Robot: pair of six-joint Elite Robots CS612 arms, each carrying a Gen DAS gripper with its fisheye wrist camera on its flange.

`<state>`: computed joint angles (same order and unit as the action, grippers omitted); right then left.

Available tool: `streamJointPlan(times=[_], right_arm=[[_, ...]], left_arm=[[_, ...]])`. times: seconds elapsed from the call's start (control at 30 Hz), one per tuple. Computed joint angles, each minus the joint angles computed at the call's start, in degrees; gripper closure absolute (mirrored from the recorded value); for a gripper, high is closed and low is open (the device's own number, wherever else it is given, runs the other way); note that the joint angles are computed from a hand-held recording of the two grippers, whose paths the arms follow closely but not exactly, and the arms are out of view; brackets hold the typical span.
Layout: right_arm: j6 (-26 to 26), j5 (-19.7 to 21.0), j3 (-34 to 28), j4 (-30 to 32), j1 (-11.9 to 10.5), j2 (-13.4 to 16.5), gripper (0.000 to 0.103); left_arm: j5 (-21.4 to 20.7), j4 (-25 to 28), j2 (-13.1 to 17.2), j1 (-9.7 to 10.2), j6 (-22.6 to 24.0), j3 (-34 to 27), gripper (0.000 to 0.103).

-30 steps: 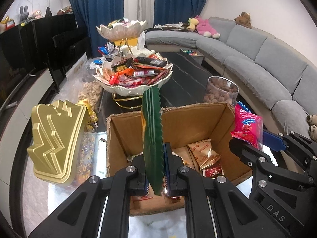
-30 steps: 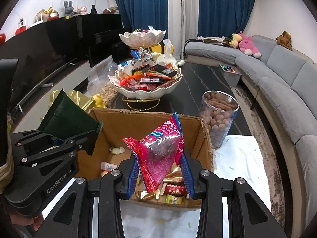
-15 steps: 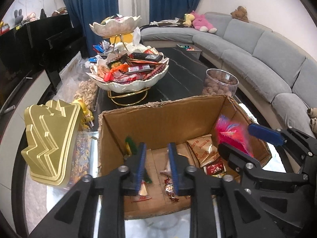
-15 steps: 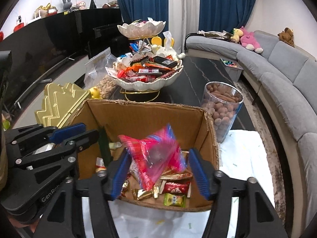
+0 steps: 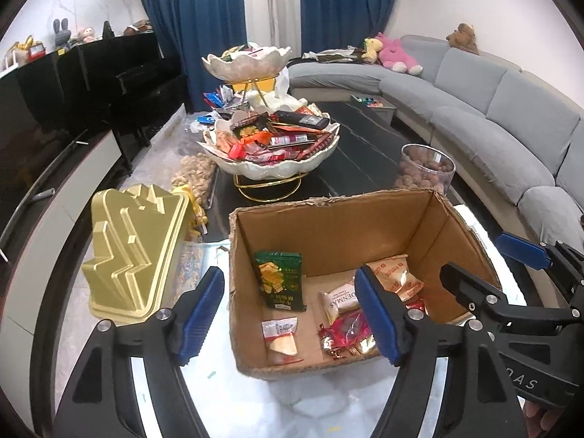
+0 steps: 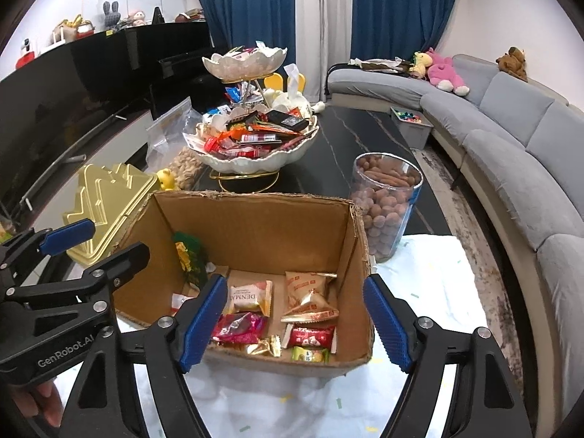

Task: Organize snacks

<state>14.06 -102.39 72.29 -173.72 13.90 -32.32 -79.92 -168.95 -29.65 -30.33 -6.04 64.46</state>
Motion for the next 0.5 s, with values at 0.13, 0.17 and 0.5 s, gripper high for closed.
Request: streamJointPlan(times=[0.13,0.17,0.5], right_arm=[[0.16,-0.40,1.02,-0.59,0.21,-0.74,0.025],[0.29,-0.51,1.21,-0.73,0.29,-0.88,0.025],[1.33,-1.56,4.28,-2.41,0.73,-2.94,0.023]], left_arm=[[0.78,-0.85,-0.86,-0.16,-0.18,1.48,0.026],[1.00,-1.15,-1.12,-0.21,-0.19,1.92,0.025],[2.85,-4.68,-3.78,-0.76,-0.64,6.43,0.015]])
